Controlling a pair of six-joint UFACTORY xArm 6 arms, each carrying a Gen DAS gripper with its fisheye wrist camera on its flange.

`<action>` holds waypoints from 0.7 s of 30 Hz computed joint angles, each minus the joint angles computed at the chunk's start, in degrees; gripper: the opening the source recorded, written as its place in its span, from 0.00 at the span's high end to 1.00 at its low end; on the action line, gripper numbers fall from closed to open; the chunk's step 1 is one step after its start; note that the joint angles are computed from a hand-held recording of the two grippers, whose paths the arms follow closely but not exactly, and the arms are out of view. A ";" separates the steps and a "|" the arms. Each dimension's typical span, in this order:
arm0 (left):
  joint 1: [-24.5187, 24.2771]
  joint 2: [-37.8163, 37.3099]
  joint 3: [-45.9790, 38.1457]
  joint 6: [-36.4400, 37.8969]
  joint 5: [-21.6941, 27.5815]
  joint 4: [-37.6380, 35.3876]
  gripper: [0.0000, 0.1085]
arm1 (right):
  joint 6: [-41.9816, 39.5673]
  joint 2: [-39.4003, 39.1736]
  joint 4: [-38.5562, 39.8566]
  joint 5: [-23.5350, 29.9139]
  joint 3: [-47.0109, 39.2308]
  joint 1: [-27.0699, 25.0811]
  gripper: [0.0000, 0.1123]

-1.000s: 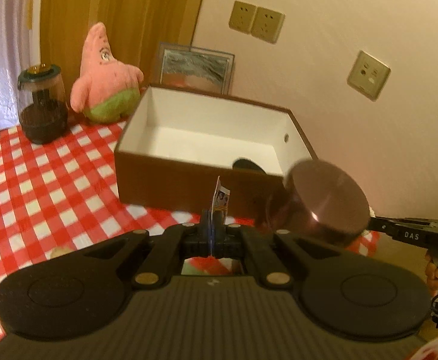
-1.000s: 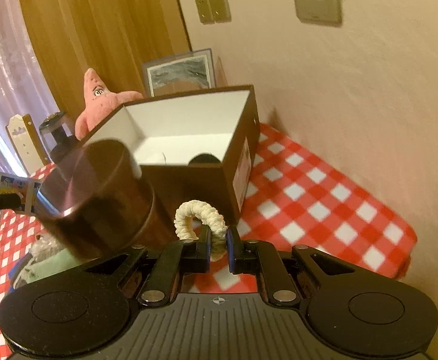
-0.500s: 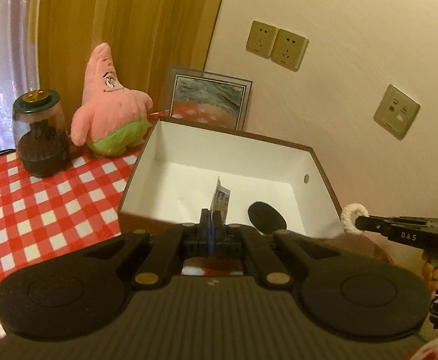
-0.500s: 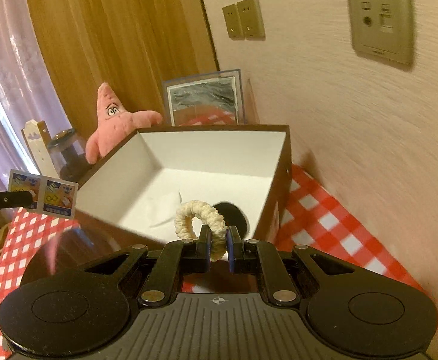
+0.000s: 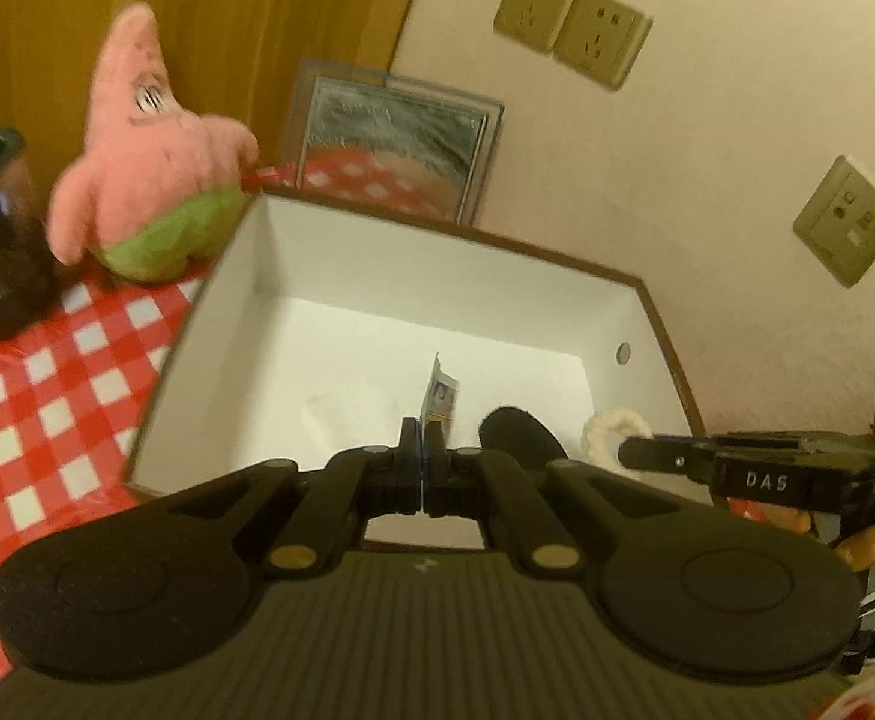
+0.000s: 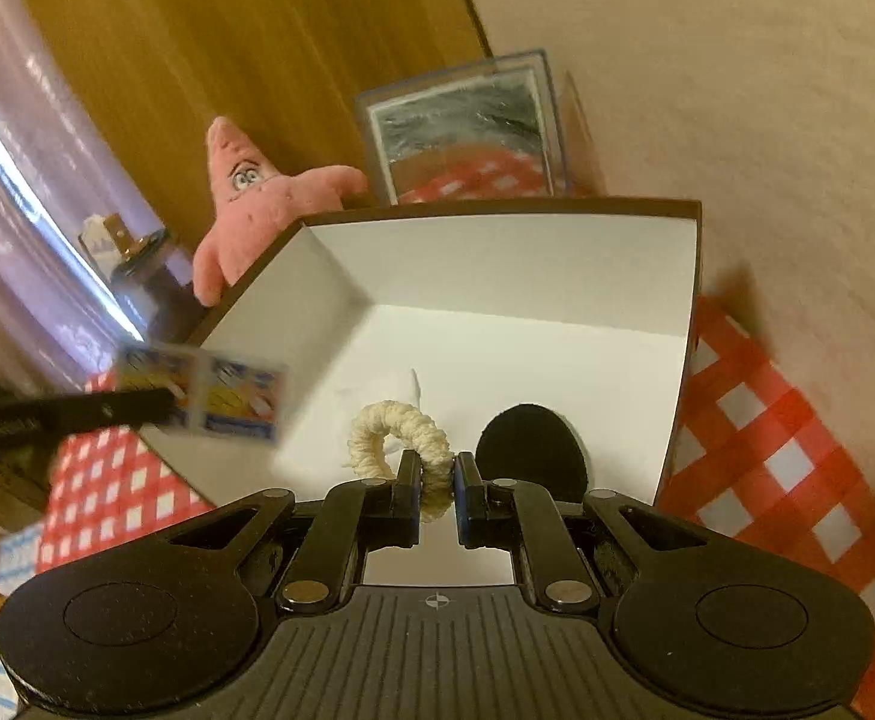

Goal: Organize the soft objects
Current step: 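Carry the hair tie and printed card over the brown box with both tools, then open both tools to drop the hair tie and card into the box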

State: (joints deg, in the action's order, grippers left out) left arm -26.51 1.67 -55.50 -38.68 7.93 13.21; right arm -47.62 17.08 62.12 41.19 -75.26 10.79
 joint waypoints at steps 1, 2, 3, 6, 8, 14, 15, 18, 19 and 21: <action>-0.31 1.07 -0.81 3.00 0.12 -3.27 1.00 | 1.06 0.92 -0.93 0.05 -1.11 -0.18 0.90; -0.62 2.42 -1.99 5.70 0.51 -6.26 1.00 | 1.57 1.82 -1.88 -0.11 -2.09 -0.27 0.90; -0.79 3.50 -3.07 7.29 0.97 -8.00 1.00 | 1.91 2.60 -2.79 0.22 -3.05 -0.33 0.90; -1.32 6.30 -5.85 11.70 2.18 -13.09 1.00 | 2.82 5.38 -4.04 2.30 -6.34 -0.71 0.90; -1.54 8.14 -7.90 14.56 3.56 -16.21 1.00 | 3.27 7.14 -4.08 3.87 -8.43 -1.06 0.90; -1.17 11.32 -12.11 16.76 8.92 -17.62 0.88 | 3.64 12.97 -2.40 11.60 -15.74 -2.19 0.87; -0.99 11.38 -12.15 16.12 9.29 -16.56 0.85 | 4.21 13.89 -2.55 12.79 -16.96 -2.33 0.78; -0.38 11.33 -12.42 12.74 11.04 -12.53 0.79 | 3.53 14.82 -2.45 13.73 -18.24 -2.25 0.54; -0.22 11.05 -12.22 12.06 11.41 -11.41 0.79 | 3.44 14.90 -2.61 13.84 -18.38 -2.21 0.54; 0.09 10.57 -12.12 10.63 12.29 -9.24 0.77 | 3.52 14.95 -2.89 13.67 -18.44 -2.16 0.54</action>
State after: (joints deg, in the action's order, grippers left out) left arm -26.43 12.24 -67.62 -28.05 20.22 3.96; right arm -44.10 32.03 59.23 54.86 -93.70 8.63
